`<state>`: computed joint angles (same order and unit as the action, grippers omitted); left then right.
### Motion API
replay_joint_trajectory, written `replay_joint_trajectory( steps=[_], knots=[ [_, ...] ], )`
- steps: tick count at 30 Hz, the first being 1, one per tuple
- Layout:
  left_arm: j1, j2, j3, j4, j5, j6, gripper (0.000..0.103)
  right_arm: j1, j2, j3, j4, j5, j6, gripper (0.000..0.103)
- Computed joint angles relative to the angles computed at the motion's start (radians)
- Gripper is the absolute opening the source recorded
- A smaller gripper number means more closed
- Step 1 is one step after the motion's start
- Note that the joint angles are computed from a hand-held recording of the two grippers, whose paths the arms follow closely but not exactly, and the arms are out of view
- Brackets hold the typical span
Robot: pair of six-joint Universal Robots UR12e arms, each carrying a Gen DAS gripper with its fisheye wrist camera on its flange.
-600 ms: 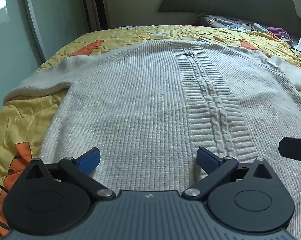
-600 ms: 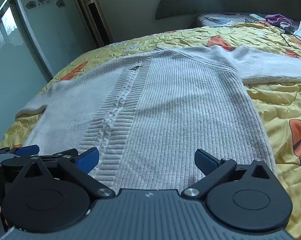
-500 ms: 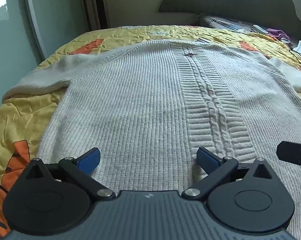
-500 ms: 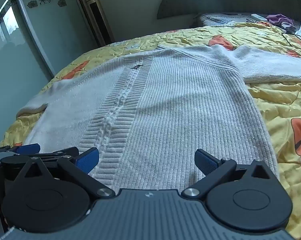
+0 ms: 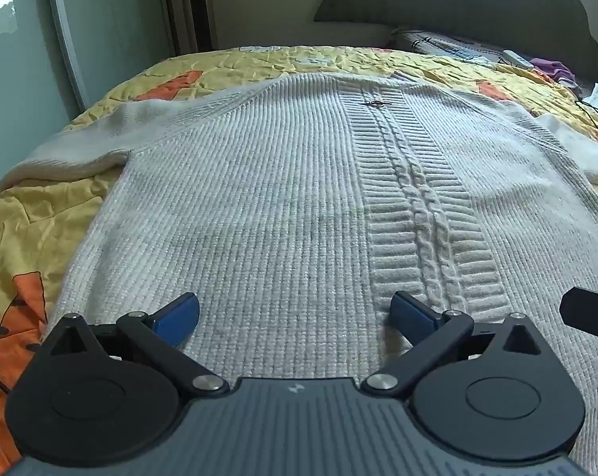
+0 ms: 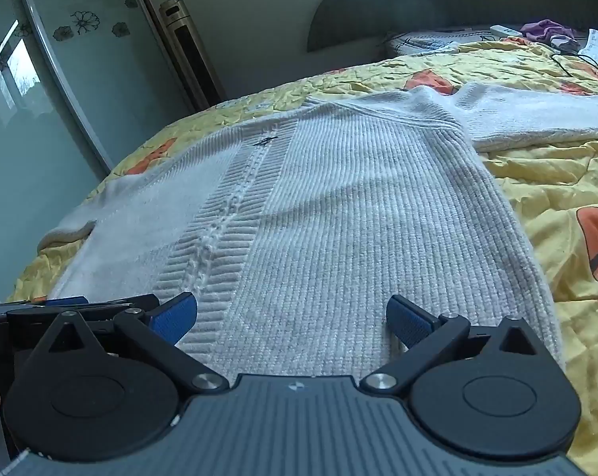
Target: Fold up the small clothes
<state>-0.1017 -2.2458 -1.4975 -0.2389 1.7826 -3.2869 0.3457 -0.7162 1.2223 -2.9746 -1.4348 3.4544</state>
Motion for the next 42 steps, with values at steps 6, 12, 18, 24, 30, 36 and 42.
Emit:
replay_joint_trajectory(
  steps=[6, 12, 18, 24, 30, 36, 42],
  knots=[
    [0.004, 0.008, -0.011, 0.016, -0.023, -0.023, 0.103, -0.01, 0.001, 0.01, -0.066, 0.058, -0.004, 0.103],
    [0.0, 0.007, -0.004, 0.008, -0.022, 0.004, 0.103, -0.005, -0.007, 0.016, -0.114, -0.003, -0.069, 0.103],
    [-0.01, -0.001, 0.02, -0.004, 0.036, -0.014, 0.103, 0.012, -0.012, 0.008, -0.086, -0.122, -0.184, 0.103],
    [-0.029, -0.022, 0.056, -0.005, 0.138, 0.017, 0.103, 0.016, -0.01, 0.007, -0.093, -0.158, -0.218, 0.103],
    [-0.037, -0.03, 0.067, 0.0, 0.172, 0.03, 0.103, 0.014, -0.011, 0.011, -0.089, -0.148, -0.204, 0.103],
    [-0.039, -0.032, 0.072, -0.025, 0.181, 0.02, 0.103, 0.012, -0.012, 0.017, -0.093, -0.133, -0.202, 0.103],
    [-0.039, -0.034, 0.077, -0.04, 0.191, 0.017, 0.103, 0.008, -0.014, 0.021, -0.083, -0.112, -0.172, 0.103]
  ],
)
